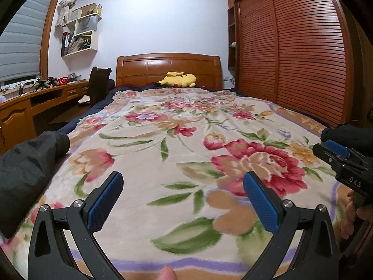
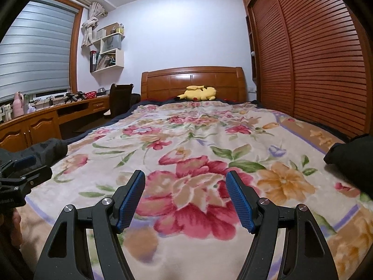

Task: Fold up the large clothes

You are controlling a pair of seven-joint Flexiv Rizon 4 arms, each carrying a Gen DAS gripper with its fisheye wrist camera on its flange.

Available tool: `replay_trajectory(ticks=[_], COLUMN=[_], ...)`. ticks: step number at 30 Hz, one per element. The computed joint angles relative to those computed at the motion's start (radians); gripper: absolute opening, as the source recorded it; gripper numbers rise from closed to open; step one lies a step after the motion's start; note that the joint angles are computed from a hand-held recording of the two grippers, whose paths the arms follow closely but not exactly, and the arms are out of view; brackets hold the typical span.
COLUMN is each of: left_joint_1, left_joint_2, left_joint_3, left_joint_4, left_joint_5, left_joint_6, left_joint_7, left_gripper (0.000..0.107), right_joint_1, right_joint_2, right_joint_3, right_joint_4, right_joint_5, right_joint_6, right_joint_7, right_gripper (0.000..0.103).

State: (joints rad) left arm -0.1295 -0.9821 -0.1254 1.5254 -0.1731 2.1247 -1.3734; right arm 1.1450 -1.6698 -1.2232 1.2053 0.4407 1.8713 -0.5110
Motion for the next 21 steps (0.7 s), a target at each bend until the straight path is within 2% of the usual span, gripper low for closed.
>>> replay_trajectory(ticks=[6,16,21], left_joint_1=[-0.028,0.021,0.011], left_joint_2=[-0.009,-0.009,-0.009], left_joint_3=[0.035,-0.019,-0.006], left_joint_4=[-0.008,-0.002,-0.003], left_joint_5=[-0.048,0.009,-0.001], left_joint_6=[-0.02,-0.043,-0.037], left_joint_7=[0.017,-0.003,-0.012], left_gripper=[0.103,0.103,0.103], right_joint_1=[-0.006,-0.005,-0.004], right_joint_2=[0.011,0.021,0.022], right_joint_3=[0.016,0.032,0.034], right_joint_4=[-0.002,0.0,-0.002], right_joint_5=[-0.007,0.002,0.009], right_joint_6=[0.007,0.012,0.01], right_joint_7=[-0.029,-0.063,-0.072], right_gripper=[0.074,0.074,0.074])
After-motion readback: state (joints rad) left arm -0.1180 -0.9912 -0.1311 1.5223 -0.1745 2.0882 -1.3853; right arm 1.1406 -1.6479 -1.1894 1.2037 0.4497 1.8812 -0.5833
